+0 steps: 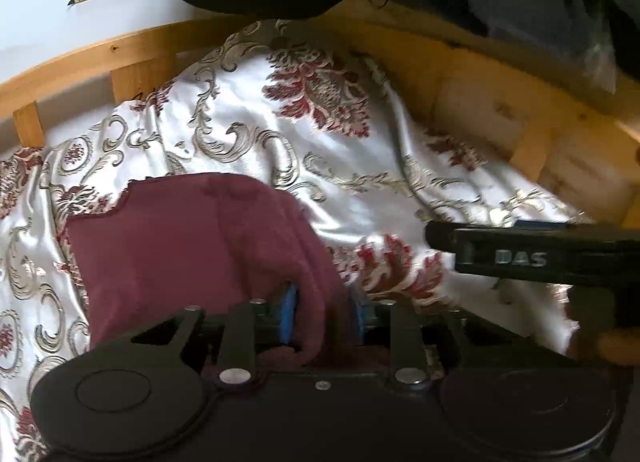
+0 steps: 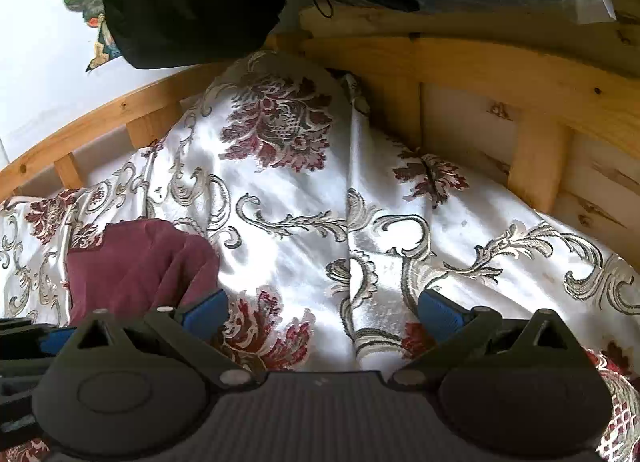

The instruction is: Fold small clothes

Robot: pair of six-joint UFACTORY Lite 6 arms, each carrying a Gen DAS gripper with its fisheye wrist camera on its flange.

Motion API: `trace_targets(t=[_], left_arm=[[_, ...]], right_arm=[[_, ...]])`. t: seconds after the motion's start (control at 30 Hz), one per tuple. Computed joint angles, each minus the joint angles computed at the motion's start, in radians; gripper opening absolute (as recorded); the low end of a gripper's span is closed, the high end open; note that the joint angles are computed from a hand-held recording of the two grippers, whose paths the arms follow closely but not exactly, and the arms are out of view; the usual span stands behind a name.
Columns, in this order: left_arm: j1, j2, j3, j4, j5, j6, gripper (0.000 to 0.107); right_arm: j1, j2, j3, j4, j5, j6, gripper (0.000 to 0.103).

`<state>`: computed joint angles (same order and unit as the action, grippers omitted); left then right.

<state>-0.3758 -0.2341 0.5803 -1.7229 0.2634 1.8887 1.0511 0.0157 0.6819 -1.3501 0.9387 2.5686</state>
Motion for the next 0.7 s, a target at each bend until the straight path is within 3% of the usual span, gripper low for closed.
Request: trace_targets(t=[0.13,0.27,0.43,0.7], left_arm=[[0.043,-0.079,-0.040,0.122,0.094,-0.087,0.066],[0.111,-0.190,-0.094,0.198,0.200,-0.136,0.081],[0.298,-0.326,-0.160,0.268,0.401,-0.167,0.101],[0.652,-0.372,-0.161,0.358,0.695,-0.149,0.102]], right_arm=[[-0.017,-0.011,-0.020,0.006,-0.003,0.044,0.103],[-0.031,-0.017,-0.040,0.013,-0.002,0.087,0.103],[-0.043,0.009,-0.027,0.023,-0.011,0.088,0.103],[-0.038,0.105,0.068,0.047,0.023,0.035,0.103]])
